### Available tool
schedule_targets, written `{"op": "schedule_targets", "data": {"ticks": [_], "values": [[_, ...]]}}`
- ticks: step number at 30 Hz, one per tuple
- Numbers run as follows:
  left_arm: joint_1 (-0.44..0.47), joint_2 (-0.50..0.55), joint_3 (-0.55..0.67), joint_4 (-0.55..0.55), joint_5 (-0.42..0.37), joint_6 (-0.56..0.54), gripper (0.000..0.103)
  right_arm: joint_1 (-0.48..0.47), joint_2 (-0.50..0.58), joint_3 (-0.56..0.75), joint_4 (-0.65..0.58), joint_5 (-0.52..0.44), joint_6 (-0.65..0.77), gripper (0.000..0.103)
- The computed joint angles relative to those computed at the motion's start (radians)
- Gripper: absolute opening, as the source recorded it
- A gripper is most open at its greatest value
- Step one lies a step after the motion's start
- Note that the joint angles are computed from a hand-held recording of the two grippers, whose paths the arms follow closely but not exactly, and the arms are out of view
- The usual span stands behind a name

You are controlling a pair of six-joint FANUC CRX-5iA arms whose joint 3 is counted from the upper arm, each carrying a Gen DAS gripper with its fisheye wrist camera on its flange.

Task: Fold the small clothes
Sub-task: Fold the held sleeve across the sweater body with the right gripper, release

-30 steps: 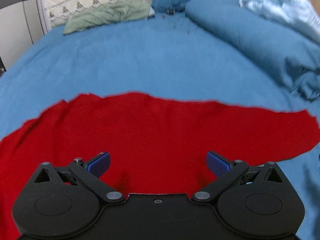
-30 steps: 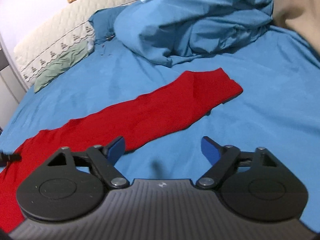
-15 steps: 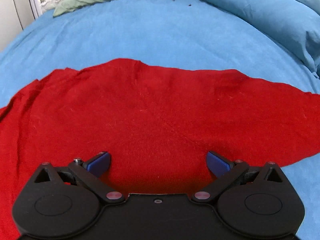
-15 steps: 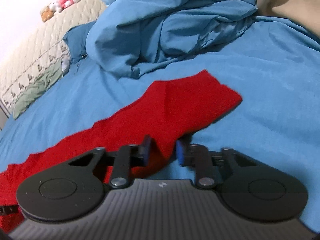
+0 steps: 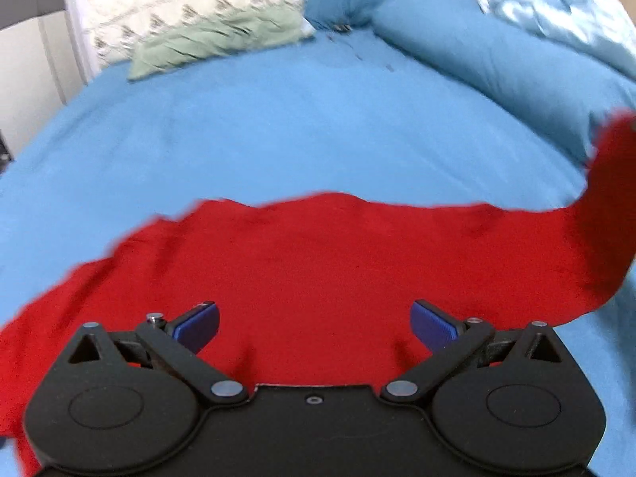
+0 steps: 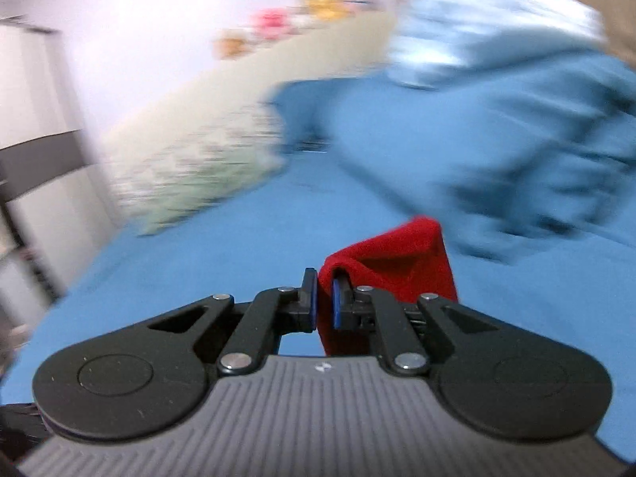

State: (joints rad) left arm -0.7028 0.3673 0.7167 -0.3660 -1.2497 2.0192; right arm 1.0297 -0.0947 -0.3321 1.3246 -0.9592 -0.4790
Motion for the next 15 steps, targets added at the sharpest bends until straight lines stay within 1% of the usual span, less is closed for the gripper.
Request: {"op": "schedule_targets", "data": {"ticks": [1, 3, 4, 5, 6, 7, 8, 9, 11, 13, 15], "values": [[0.016, -0.042, -0.045, 0.007, 0.013, 0.0, 0.103, -0.003, 0.04, 0.049, 0.028, 0.07, 0.016, 0.023], [0.062, -0.131, -0.15, 0.041, 0.052, -0.014, 0.103, -0.01, 0.119, 0.14, 0.045, 0.208, 0.047, 0.023], [0.077, -0.169, -0.193, 0.038, 0.057, -0.005, 0.103, -0.01, 0.158, 0.183, 0.029, 0.268, 0.073, 0.023], [0.086, -0.2, -0.226, 0.024, 0.055, 0.01, 0.103, -0.003, 0.211, 0.243, -0.025, 0.327, 0.14, 0.023], [0.098, -0.238, -0.271, 0.009, 0.058, 0.024, 0.103, 0.011, 0.263, 0.301, -0.091, 0.354, 0.219, 0.023], [0.106, -0.267, -0.308, 0.001, 0.061, 0.034, 0.103, 0.031, 0.32, 0.364, -0.177, 0.361, 0.32, 0.023], [0.119, -0.294, -0.348, 0.0, 0.066, 0.039, 0.103, 0.054, 0.383, 0.44, -0.298, 0.355, 0.448, 0.023], [0.132, -0.314, -0.38, 0.005, 0.065, 0.041, 0.103, 0.073, 0.433, 0.497, -0.389, 0.339, 0.534, 0.023], [0.169, -0.344, -0.44, 0.04, 0.062, 0.028, 0.103, 0.098, 0.509, 0.583, -0.527, 0.298, 0.658, 0.023], [0.19, -0.372, -0.494, 0.062, 0.075, 0.027, 0.103, 0.116, 0.553, 0.615, -0.567, 0.275, 0.689, 0.023], [0.202, -0.393, -0.533, 0.08, 0.103, 0.026, 0.103, 0.123, 0.56, 0.601, -0.564, 0.28, 0.679, 0.026]]}}
